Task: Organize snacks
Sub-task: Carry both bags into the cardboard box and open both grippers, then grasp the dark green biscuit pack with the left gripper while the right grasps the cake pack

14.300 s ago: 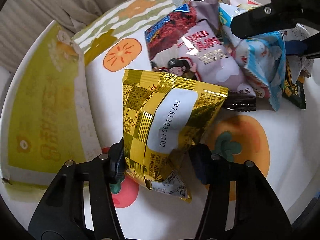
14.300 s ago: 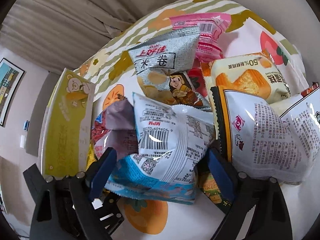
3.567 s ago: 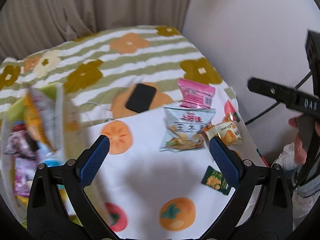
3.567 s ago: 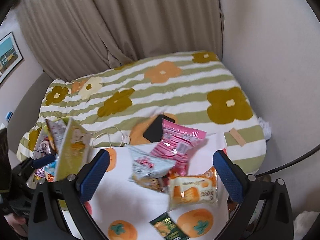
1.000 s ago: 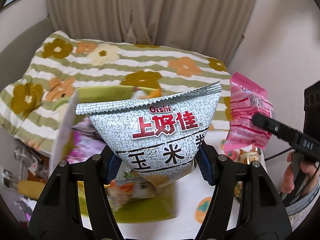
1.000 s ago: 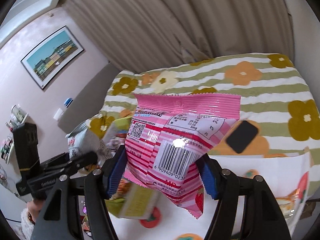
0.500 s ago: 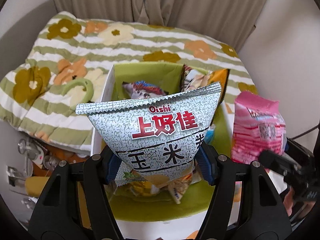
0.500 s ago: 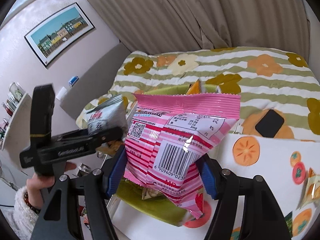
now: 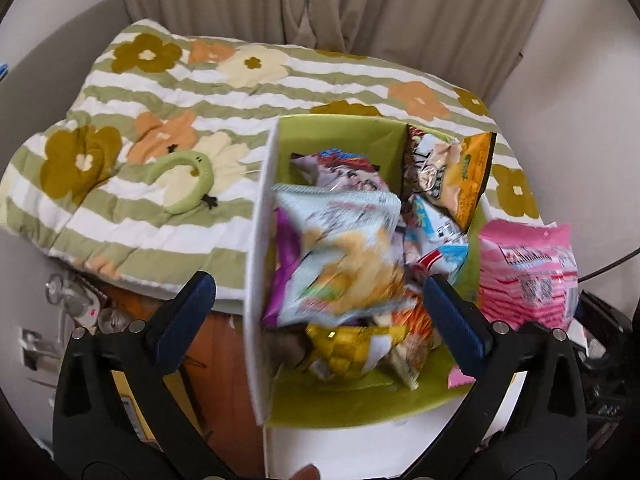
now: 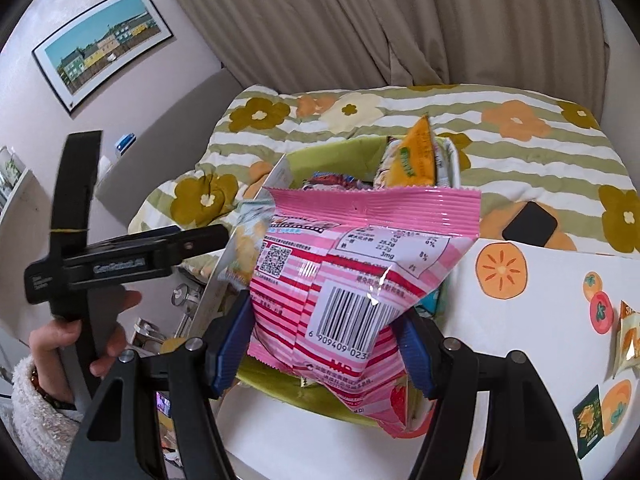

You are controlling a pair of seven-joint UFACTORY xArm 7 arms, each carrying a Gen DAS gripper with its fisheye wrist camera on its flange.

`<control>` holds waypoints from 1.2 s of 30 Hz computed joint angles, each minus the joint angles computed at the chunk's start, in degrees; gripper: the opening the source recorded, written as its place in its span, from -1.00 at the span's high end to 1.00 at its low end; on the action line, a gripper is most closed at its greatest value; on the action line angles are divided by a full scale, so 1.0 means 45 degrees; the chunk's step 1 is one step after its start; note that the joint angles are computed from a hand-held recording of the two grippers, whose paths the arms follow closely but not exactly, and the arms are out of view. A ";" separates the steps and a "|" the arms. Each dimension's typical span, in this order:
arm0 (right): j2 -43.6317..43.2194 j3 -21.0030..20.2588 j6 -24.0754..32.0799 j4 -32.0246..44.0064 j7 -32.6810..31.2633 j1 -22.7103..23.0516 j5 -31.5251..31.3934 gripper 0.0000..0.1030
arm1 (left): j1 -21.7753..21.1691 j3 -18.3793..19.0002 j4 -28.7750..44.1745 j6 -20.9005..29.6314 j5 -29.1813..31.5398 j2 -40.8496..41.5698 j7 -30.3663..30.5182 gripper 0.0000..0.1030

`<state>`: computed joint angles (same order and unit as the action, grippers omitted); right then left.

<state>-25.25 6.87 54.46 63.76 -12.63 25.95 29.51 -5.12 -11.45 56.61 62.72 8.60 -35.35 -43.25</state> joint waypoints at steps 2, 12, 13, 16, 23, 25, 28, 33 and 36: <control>0.0164 0.0150 -0.0067 0.0052 0.0050 0.0062 -0.0055 -0.25 | 0.0066 -0.0168 -0.0187 0.0266 0.0220 -0.0388 -0.0145 -0.99; -0.0192 0.0799 -0.2123 -0.1011 0.0481 0.0308 -0.1040 -0.99 | 0.0168 -0.0526 -0.0710 0.1031 0.0447 -0.1392 -0.0564 -0.99; -0.0324 0.0854 -0.2263 -0.1142 0.0531 0.0289 -0.1314 -0.99 | 0.0167 -0.0610 -0.0746 0.1078 0.0464 -0.1445 -0.0661 -0.99; -0.0590 0.0692 -0.2302 -0.1356 0.0376 0.0548 -0.1574 -0.99 | 0.0094 -0.0712 -0.0877 0.1198 0.0433 -0.1632 -0.0828 -0.99; -0.0978 0.0299 -0.2130 -0.1508 0.0174 0.0826 -0.1246 -0.99 | -0.0107 -0.1120 -0.0562 0.1680 0.0481 -0.1665 -0.1080 -0.99; -0.1121 0.0314 -0.2057 -0.1510 0.0190 0.0780 -0.1302 -0.99 | -0.0147 -0.1278 -0.0356 0.1804 0.0525 -0.1579 -0.1206 -0.99; -0.1414 0.0085 -0.1822 -0.1494 0.0004 0.0798 -0.1211 -0.99 | -0.0160 -0.1608 0.0148 0.1984 0.0702 -0.1304 -0.1500 -0.99; -0.2041 -0.0480 -0.1540 -0.1580 -0.0713 0.0638 -0.1063 -0.99 | -0.0190 -0.2386 0.1160 0.2168 0.1251 -0.0598 -0.2262 -0.99; -0.2458 -0.0975 -0.1238 -0.1620 -0.1260 0.0448 -0.0915 -0.99 | -0.0267 -0.2961 0.1945 0.2218 0.1666 0.0112 -0.2864 -0.99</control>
<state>-36.31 2.49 48.88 56.47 -18.30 27.97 25.39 -6.32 -24.78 65.36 72.70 16.10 -34.85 -56.13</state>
